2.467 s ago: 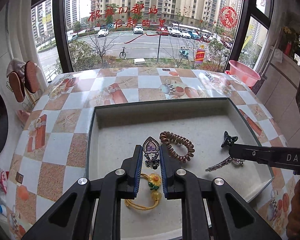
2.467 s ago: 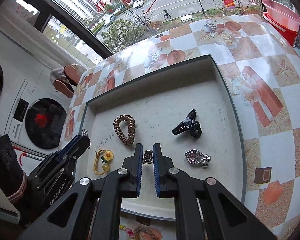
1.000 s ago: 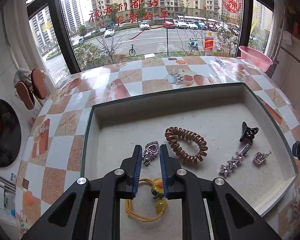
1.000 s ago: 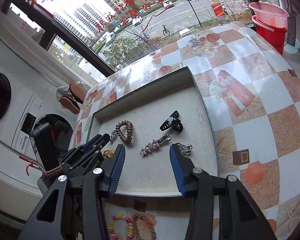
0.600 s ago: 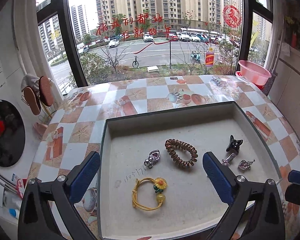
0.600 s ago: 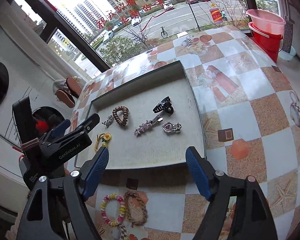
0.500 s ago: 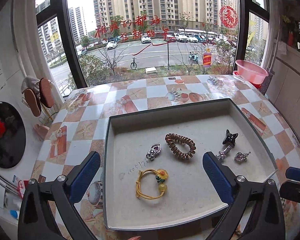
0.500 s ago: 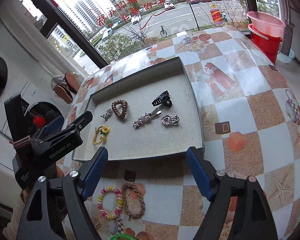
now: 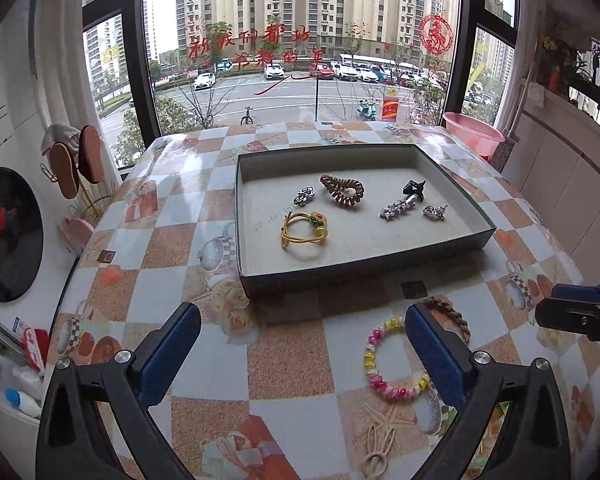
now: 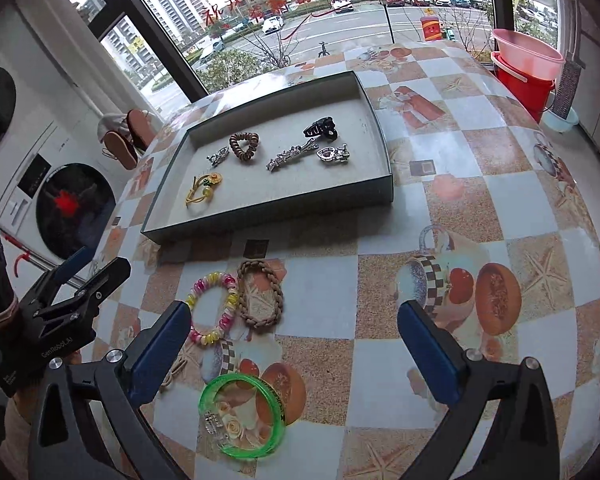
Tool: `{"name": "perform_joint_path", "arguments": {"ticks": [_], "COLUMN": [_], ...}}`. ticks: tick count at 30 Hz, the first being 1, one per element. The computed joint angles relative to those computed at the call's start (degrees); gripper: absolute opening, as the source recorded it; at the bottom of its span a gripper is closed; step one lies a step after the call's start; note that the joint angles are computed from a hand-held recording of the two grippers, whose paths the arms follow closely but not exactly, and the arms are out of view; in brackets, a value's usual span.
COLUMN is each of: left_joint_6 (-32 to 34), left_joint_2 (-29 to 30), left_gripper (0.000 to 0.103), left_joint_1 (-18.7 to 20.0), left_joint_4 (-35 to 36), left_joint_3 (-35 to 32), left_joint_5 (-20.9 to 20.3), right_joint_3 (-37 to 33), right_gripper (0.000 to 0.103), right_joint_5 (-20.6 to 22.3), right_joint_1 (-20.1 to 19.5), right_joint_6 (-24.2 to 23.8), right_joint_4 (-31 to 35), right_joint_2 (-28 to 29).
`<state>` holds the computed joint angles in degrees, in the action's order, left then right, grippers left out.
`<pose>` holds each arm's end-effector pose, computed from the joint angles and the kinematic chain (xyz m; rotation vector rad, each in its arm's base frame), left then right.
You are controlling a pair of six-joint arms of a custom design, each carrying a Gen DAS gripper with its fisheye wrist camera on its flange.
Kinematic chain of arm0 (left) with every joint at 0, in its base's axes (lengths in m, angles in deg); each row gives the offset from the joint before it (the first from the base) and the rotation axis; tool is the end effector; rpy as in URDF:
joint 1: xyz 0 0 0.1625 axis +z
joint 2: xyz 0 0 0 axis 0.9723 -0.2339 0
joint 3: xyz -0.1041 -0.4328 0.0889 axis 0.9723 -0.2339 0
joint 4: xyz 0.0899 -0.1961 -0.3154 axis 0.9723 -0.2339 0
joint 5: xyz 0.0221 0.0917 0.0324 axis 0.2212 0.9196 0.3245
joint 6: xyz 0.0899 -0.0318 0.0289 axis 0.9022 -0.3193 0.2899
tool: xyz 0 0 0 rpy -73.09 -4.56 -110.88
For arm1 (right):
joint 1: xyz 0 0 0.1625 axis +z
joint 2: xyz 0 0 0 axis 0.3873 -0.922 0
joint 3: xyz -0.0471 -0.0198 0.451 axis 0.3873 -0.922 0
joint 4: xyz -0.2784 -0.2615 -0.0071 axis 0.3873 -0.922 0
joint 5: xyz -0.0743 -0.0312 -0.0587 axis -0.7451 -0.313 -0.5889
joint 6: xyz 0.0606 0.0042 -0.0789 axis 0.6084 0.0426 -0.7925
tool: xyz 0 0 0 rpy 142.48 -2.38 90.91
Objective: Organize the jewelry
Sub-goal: 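Lift both tools out of the tray back over the remaining jewelry, then grasp the cream hair clip with the left tool while the right tool grasps the green bangle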
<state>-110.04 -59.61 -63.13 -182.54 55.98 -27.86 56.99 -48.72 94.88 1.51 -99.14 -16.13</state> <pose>-0.3611 -0.2942 0.1958 0.7916 2.3492 -0.7426 0.2094 -0.2426 0.3348 -0.0096 -2.5862 0.8186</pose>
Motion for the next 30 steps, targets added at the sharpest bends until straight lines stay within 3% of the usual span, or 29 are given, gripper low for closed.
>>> {"name": "perform_joint_path", "arguments": {"ticks": [7, 12, 30], "left_joint_6": [-6.4, -8.2, -12.2], "left_joint_2": [-3.0, -3.2, -2.3], "left_gripper": [0.103, 0.103, 0.103], "left_joint_1": [-5.3, -7.7, -7.6], "left_joint_4": [6.3, 7.2, 10.2], "left_joint_3": [4.4, 6.5, 8.0], "left_joint_5": [-3.0, -4.8, -7.3], "right_joint_3": [2.4, 3.3, 4.6], "right_gripper": [0.103, 0.103, 0.103], "right_joint_5": [-3.7, -6.2, -11.2], "right_joint_1": [4.1, 6.7, 9.6], "right_joint_6": [6.8, 10.8, 16.5], "right_joint_4": [6.0, 9.9, 14.1], "right_joint_2": [-0.5, 0.2, 5.3]}}
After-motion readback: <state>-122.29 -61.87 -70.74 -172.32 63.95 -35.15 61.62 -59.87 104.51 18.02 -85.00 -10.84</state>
